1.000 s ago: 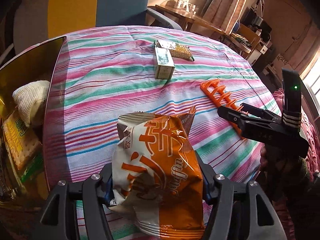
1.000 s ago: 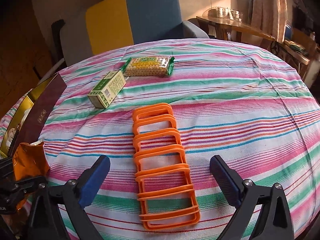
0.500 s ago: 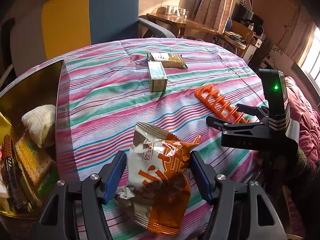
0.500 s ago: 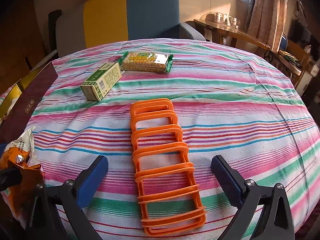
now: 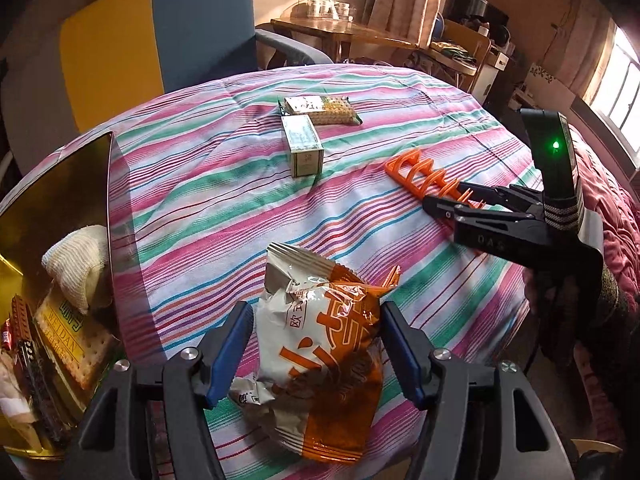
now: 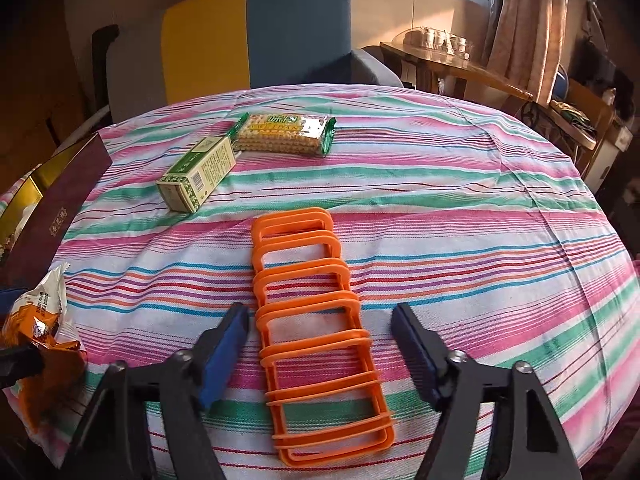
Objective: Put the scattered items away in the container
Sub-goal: 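Lift the snack bag with the left tool while the right tool carries the orange rack toward the tray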
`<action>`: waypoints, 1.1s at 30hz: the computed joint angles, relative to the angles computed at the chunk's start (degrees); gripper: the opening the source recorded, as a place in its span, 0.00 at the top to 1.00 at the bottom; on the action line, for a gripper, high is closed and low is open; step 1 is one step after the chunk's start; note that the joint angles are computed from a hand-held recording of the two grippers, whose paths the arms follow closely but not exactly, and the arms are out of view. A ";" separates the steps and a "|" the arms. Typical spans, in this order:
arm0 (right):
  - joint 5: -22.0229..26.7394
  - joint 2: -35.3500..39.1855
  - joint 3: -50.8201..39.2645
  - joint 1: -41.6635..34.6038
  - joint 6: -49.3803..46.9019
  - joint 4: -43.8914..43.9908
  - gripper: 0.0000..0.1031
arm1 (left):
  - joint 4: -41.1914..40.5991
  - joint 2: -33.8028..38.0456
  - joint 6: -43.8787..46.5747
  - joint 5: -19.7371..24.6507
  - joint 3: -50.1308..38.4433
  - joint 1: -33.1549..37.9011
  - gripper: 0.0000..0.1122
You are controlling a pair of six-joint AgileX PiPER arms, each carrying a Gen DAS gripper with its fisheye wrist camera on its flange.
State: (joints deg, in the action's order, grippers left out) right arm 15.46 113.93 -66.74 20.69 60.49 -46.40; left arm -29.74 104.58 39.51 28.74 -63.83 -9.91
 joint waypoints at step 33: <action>-0.40 -8.40 3.30 8.16 2.03 -1.26 0.51 | -24.14 -11.06 17.00 3.87 7.57 15.68 0.45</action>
State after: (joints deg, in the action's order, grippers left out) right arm 15.06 105.53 -63.43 28.84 62.51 -47.66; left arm -53.87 93.51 56.51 32.61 -56.26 5.76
